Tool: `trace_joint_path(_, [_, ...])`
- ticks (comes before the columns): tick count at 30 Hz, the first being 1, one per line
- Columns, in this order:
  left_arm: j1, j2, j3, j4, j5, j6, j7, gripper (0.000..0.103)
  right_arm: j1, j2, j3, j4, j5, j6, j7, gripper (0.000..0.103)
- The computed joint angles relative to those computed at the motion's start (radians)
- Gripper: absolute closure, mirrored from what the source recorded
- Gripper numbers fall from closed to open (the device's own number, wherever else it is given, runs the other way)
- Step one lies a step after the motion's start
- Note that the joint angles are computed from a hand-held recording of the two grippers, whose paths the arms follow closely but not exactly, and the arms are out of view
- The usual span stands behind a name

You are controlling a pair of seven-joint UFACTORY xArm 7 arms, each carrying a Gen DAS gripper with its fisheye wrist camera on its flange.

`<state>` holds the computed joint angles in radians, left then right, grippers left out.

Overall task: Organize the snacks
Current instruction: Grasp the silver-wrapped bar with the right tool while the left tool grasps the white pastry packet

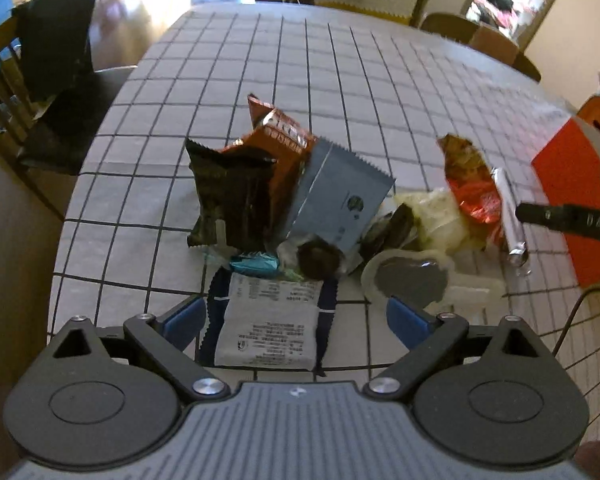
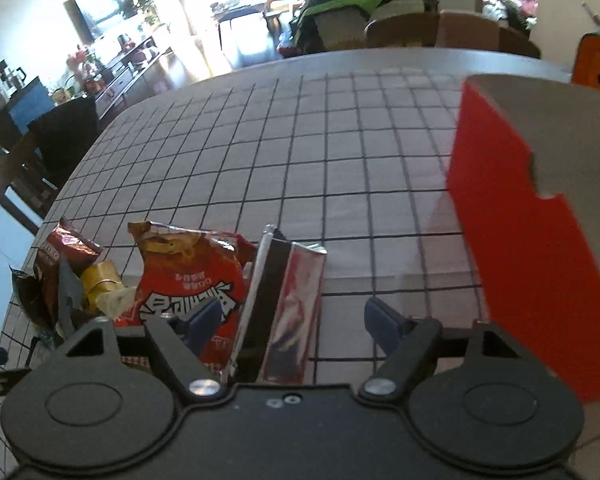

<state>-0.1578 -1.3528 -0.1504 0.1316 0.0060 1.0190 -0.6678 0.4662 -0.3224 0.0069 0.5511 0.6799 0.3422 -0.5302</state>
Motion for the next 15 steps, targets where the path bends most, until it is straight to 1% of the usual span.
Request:
trace_joint_path(3, [0.012, 0.025, 0.012, -0.005, 0.009, -0.009, 0.014, 0.005, 0.006, 0.041, -0.007, 0.023, 0.025, 0.002, -0.017, 0.026])
trace_joint_path(7, [0.022, 0.057, 0.036, -0.016, 0.009, -0.031, 0.040, 0.005, -0.007, 0.070, 0.001, 0.043, 0.060, 0.023, -0.037, 0.028])
trace_joint_path(9, [0.027, 0.083, 0.027, -0.017, 0.014, -0.044, 0.046, 0.005, -0.020, 0.080, 0.013, 0.046, 0.062, 0.024, -0.041, 0.030])
trace_joint_path(11, [0.032, 0.111, 0.024, -0.011, 0.014, -0.048, 0.042, 0.005, -0.024, 0.086, 0.017, 0.044, 0.088, 0.010, -0.050, 0.031])
trace_joint_path(14, [0.030, 0.127, 0.014, -0.012, 0.013, -0.052, 0.033, 0.005, -0.039, 0.097, 0.028, 0.048, 0.095, 0.009, -0.029, 0.034])
trace_joint_path(15, [0.032, 0.128, 0.017, -0.015, 0.013, -0.052, 0.031, 0.005, -0.038, 0.096, 0.025, 0.046, 0.112, 0.003, -0.039, 0.034])
